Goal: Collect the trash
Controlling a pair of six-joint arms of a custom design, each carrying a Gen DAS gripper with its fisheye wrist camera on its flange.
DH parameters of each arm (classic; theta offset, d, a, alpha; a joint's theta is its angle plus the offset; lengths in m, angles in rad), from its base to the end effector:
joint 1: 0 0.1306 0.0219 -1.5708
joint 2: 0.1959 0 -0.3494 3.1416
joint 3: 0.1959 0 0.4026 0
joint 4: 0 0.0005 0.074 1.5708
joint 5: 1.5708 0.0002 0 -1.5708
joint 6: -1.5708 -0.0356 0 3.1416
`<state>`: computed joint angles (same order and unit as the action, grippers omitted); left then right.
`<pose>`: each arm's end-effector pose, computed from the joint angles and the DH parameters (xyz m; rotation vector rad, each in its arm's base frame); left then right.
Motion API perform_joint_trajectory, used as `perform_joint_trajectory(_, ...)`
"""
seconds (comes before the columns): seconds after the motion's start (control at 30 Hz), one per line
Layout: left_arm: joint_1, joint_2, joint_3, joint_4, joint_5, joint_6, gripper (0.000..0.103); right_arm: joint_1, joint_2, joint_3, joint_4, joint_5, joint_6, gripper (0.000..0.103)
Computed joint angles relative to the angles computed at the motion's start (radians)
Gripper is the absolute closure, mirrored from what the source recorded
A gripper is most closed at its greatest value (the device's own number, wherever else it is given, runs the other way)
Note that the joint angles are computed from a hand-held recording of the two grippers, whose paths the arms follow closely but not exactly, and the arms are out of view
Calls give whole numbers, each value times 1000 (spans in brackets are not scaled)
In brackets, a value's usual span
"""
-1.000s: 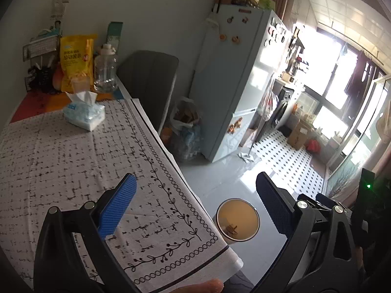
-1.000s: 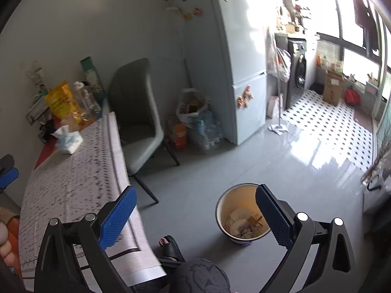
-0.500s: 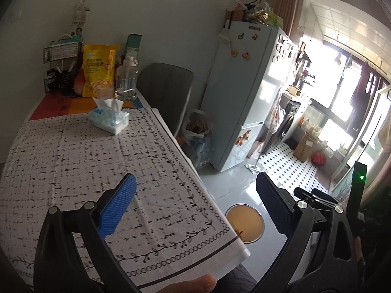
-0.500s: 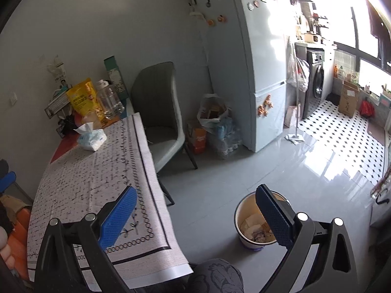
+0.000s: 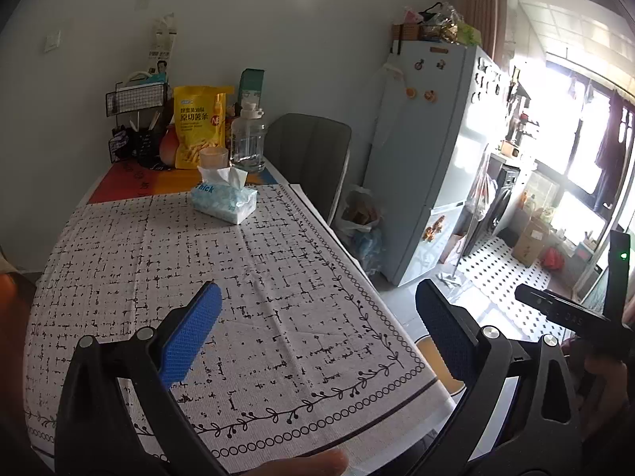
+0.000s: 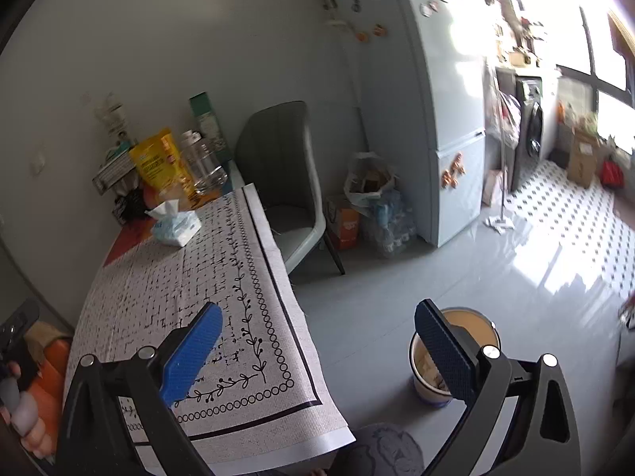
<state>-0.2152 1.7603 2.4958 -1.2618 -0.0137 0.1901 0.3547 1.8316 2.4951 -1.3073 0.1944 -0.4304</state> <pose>0.5338 -0.1167 0.6693 0.0181 2.1053 -0.2298 0.5466 0.1946 0.6266 0.1910 2.2012 0.2231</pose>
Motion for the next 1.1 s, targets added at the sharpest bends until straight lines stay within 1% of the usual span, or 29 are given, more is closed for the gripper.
perform_joint_trajectory(0.07, 3, 22, 31, -15, 1, 13, 6, 3, 18, 26, -7, -2, 12, 8)
perform_joint_trajectory(0.2, 11, 40, 49, -7, -6, 34, 6, 7, 49, 68, -16, -11, 37, 8)
perform_joint_trajectory(0.3, 15, 63, 84, -31, -5, 47, 6, 5, 50, 63, -12, -15, 41, 8)
perform_joint_trajectory(0.43, 18, 82, 109, -44, -8, 52, 6, 1, 52, 59, -8, -19, 40, 8)
perform_joint_trajectory(0.63, 13, 84, 95, -45, 0, 58, 6, -2, 37, 15, 7, -34, 45, 8)
perform_joint_trajectory(0.73, 10, 88, 94, -51, 1, 57, 6, -6, 46, 26, -1, -36, 40, 8)
perform_joint_trajectory(0.93, 6, 101, 114, -66, -3, 60, 6, -14, 38, 5, 15, -51, 38, 8)
perform_joint_trajectory(1.1, 2, 106, 118, -76, -6, 61, 6, -16, 43, -2, 12, -65, 33, 8)
